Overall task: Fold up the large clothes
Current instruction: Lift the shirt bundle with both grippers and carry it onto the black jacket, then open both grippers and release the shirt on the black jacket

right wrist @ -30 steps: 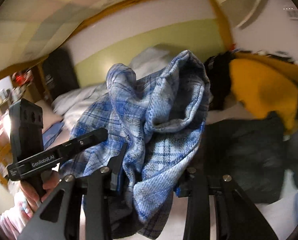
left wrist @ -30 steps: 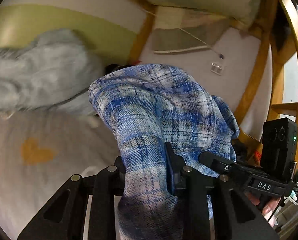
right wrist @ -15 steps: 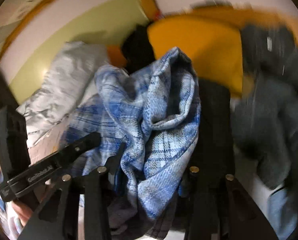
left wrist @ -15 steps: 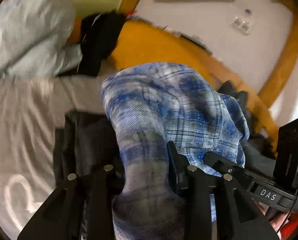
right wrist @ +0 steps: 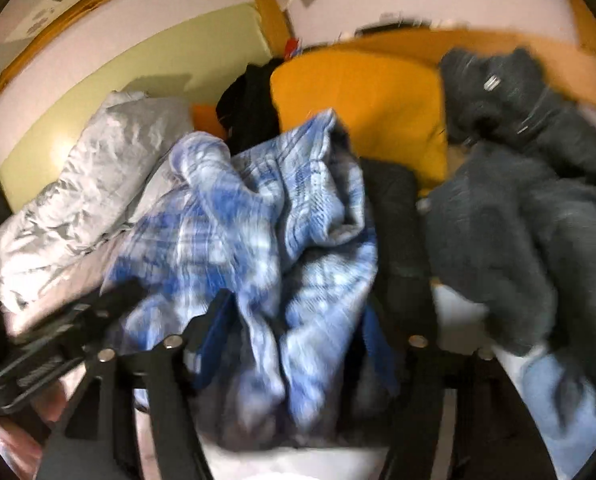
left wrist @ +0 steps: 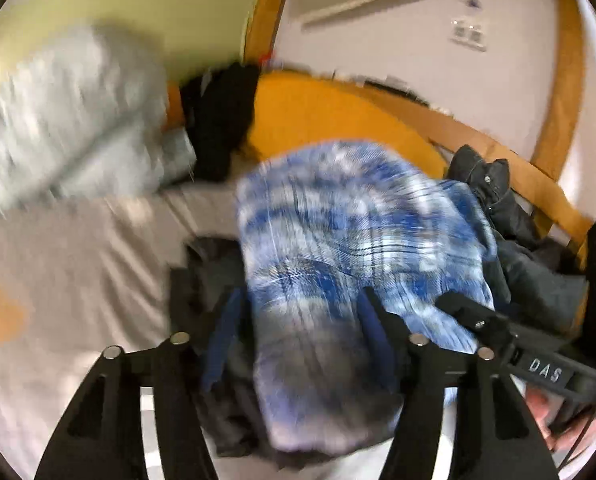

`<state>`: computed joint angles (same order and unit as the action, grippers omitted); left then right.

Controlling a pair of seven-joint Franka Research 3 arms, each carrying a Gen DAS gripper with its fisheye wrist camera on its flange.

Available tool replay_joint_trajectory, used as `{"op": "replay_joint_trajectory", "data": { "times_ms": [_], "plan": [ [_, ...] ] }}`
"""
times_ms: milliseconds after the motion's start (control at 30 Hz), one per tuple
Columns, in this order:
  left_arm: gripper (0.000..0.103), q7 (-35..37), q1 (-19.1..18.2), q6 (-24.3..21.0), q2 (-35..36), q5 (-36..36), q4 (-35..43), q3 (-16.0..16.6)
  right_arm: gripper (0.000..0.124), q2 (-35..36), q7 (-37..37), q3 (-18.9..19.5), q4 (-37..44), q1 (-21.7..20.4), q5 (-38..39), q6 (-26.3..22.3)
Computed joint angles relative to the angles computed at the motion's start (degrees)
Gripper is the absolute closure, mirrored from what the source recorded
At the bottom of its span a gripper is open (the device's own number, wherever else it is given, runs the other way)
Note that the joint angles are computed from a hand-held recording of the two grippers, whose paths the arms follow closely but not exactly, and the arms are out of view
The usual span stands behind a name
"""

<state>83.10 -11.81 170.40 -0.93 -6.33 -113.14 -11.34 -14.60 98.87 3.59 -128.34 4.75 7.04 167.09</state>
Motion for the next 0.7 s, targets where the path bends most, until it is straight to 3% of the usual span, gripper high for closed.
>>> {"op": "replay_joint_trajectory", "data": {
  "times_ms": [33,100,167,200,267,333,367,433,533,700],
  "plan": [
    [0.04,-2.26,0.43,1.6,-1.99,3.29,-2.05,0.0,0.051,-1.48,3.13,2.09,-1.28,-2.36,-3.33,0.91],
    [0.034,-9.14,2.67,4.38,-5.92,11.84,-5.89,-0.69,0.041,-4.48,4.67,3.08,-4.04,-2.96,-4.57,4.08],
    [0.018,-13.39,4.39,8.12,-10.32,16.81,-10.44,-0.75,0.021,-8.48,6.34,5.54,-8.1,-4.63,-5.33,8.48],
    [0.013,-13.97,4.38,9.83,-12.33,17.74,-12.67,-0.04,0.021,-10.01,7.74,7.99,-9.84,-6.96,-6.14,10.22],
    [0.0,-17.53,9.0,12.79,-16.64,21.86,-16.82,-2.63,0.021,-14.55,9.43,13.32,-14.56,-11.53,-7.52,14.33],
    [0.0,-19.87,13.73,14.95,-20.67,25.2,-20.4,-5.44,0.021,-17.78,9.78,17.89,-17.63,-15.2,-7.07,16.84],
    [0.0,-19.91,13.91,15.66,-22.36,26.21,-22.17,-5.03,0.021,-19.63,11.42,20.66,-19.14,-17.56,-6.68,17.61],
    [0.0,-20.36,15.37,17.9,-25.55,27.42,-25.93,-5.22,0.021,-21.92,12.62,22.31,-22.38,-17.65,-2.96,19.41],
    [0.0,-21.62,22.25,24.08,-29.58,26.5,-31.5,-10.24,0.021,-24.85,15.23,27.86,-25.38,-21.02,0.6,20.8],
    [0.0,-21.21,25.45,25.55,-29.04,23.4,-34.74,-13.29,0.021,-26.45,13.16,36.25,-26.76,-27.67,2.2,25.85]
  ]
}}
